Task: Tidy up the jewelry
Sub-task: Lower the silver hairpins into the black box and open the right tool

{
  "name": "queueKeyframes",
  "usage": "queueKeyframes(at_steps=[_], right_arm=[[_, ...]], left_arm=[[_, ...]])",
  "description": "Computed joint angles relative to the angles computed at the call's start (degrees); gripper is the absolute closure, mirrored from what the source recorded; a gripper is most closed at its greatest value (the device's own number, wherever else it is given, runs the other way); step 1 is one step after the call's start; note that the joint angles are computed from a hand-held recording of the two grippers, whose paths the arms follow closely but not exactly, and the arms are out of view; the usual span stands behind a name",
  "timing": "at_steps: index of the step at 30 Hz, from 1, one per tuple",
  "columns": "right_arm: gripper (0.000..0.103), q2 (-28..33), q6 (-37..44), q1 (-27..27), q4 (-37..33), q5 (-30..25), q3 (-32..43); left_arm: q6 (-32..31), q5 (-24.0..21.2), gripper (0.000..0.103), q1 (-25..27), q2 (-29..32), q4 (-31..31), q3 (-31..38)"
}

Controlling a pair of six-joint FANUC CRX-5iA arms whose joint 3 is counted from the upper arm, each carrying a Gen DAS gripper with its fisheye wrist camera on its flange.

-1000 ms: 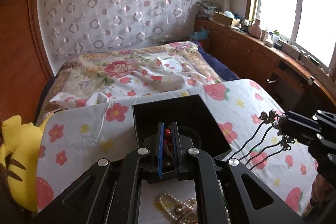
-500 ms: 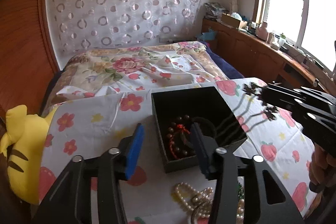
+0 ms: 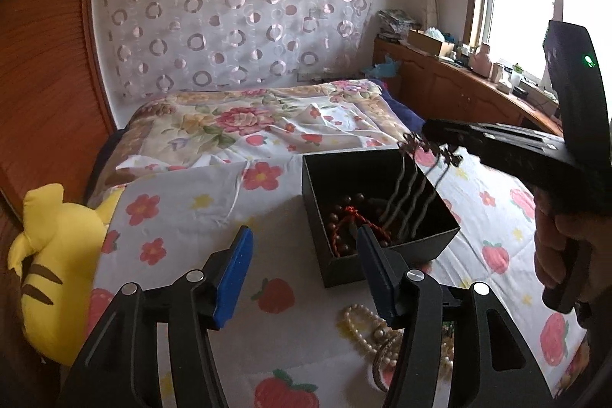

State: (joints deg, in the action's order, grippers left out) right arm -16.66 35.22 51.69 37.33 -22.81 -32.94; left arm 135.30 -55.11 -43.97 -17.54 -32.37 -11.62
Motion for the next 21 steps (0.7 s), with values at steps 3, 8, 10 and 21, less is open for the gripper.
queueKeyframes(at_steps=[3,8,10,21], right_arm=[[0.093,0.73,-1.09,-0.07,0.89,0.94,0.43],[0.093,2.86,-3.67,0.74,3.64,0.27,0.82],[0.093,3.93,-4.26,0.99,4.2,-0.33,0.94],[0.093,6.53,-3.93,1.54,3.8,-4.03,1.19]], left_arm=[[0.38,-0.19,0.049,-0.45,-0.42,-0.29,-0.14],[0.32,-0.54,0.048,-0.87,-0.67,-0.54,-0.21],[0.4,-0.67,0.048,-1.12,-0.76,-0.76,-0.23],[0.67,-1.35,0.047,-1.76,-1.43,-0.79,-1.08]])
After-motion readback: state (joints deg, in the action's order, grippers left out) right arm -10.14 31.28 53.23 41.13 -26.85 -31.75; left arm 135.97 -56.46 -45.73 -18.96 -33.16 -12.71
